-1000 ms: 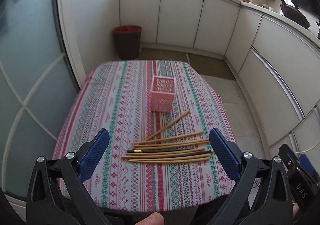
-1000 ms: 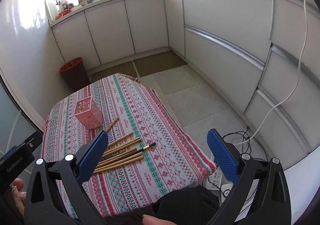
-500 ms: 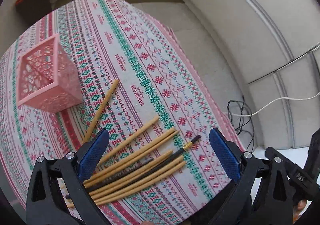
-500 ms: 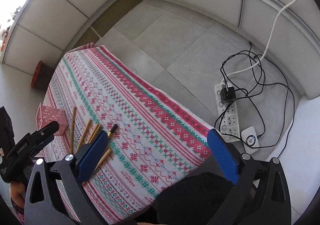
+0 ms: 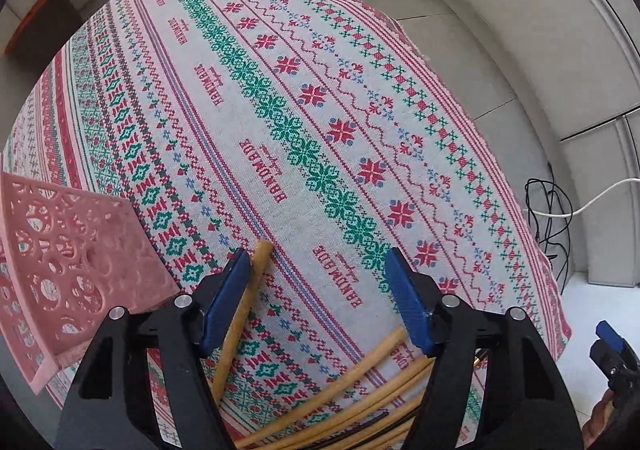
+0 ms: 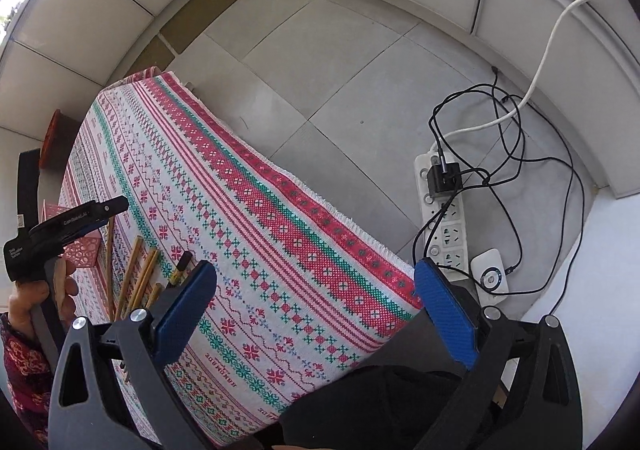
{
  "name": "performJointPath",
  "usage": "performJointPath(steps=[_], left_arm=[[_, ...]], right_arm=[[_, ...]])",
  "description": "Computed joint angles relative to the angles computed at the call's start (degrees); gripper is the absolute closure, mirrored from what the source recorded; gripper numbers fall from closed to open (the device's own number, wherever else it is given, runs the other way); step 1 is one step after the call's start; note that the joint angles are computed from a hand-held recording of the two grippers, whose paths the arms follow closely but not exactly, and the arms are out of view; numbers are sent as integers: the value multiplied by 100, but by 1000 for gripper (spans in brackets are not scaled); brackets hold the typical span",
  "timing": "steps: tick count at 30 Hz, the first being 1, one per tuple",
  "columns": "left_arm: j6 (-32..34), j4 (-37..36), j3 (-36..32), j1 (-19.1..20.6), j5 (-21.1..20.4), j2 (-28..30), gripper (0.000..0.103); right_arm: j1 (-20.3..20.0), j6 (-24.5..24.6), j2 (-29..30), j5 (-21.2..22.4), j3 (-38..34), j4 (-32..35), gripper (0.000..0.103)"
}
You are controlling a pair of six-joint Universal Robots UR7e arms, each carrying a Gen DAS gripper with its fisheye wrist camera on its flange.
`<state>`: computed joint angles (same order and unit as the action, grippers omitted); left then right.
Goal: Organize utensils
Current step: 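Lower the left gripper onto the chopstick pile while the right gripper approaches it too, then close the left gripper on one wooden chopstick while the right gripper grasps another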
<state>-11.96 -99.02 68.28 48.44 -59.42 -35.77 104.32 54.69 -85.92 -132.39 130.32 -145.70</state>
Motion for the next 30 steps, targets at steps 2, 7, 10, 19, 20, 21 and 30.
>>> performJointPath(steps=[2,7,10,19,20,21,30], left_arm=[[-134,210,-131,21,92,124,44],[-147,53,340,-37,129,-196,75],[-19,-444,971,-93,169,-579,87],[315,-2538,3160,-467,455,-2224,89],[294,-2716,3343,-526,401,-2463,89],[342,-2845,3397,-524,382,-2590,89],[278,-3795,4101,-856,550,-3827,93]], right_arm=[[-5,41,-26,0,2,40,7],[46,64,5,-66,-30,63,7],[161,42,88,-128,-81,24,7],[425,51,623,294,-380,-323,7],[417,16,723,440,-445,-451,7],[408,16,836,563,-536,-536,7],[383,-270,2154,1441,-1846,-605,31]])
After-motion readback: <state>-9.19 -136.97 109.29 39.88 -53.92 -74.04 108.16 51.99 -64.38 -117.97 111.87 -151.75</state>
